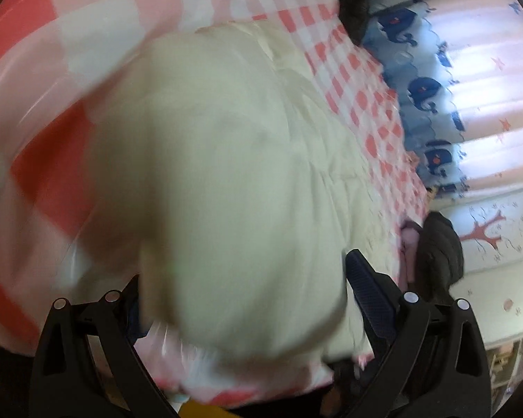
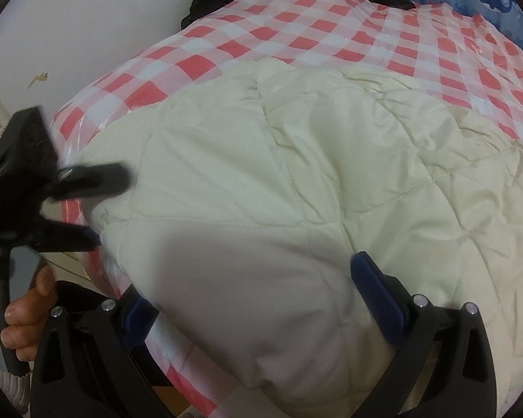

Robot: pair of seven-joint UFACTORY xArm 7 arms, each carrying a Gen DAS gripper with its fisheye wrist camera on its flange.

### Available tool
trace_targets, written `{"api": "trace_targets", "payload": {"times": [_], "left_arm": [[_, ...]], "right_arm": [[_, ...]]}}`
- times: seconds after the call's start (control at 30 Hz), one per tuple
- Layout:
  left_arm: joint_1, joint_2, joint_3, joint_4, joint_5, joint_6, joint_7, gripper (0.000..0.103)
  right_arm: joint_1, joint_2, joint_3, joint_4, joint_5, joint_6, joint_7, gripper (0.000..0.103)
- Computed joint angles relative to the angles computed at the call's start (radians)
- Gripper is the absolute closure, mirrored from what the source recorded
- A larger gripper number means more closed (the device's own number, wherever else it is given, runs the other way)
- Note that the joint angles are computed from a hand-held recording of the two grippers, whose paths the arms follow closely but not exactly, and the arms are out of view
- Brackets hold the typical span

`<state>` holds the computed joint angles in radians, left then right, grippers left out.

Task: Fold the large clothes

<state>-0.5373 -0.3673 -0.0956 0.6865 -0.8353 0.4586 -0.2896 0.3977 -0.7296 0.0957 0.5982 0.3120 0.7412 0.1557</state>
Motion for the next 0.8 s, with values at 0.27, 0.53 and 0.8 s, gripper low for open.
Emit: {"api": "trace_targets", "payload": {"times": [0.27, 0.53, 0.8], "left_arm": [[0.064, 0.093, -0.05, 0.118, 0.235, 0.007, -0.101, 0.01], [0.023, 0.057, -0.032, 0.024, 0.188, -0.163, -0.091, 0.01], [0.047, 0.06, -0.047, 0.04, 0.346, -0.137, -0.193, 0.01]], "right_arm": [[0.013, -0.251, -0.131, -0.074, 0.135, 0.101, -0.011, 0.006], [-0.473, -0.788, -0.532, -0.214, 0.132, 0.52, 0.292, 0.006], [-0.731, -0.772, -0.667, -0.305, 0.139, 0.643, 0.28, 0.006]]}}
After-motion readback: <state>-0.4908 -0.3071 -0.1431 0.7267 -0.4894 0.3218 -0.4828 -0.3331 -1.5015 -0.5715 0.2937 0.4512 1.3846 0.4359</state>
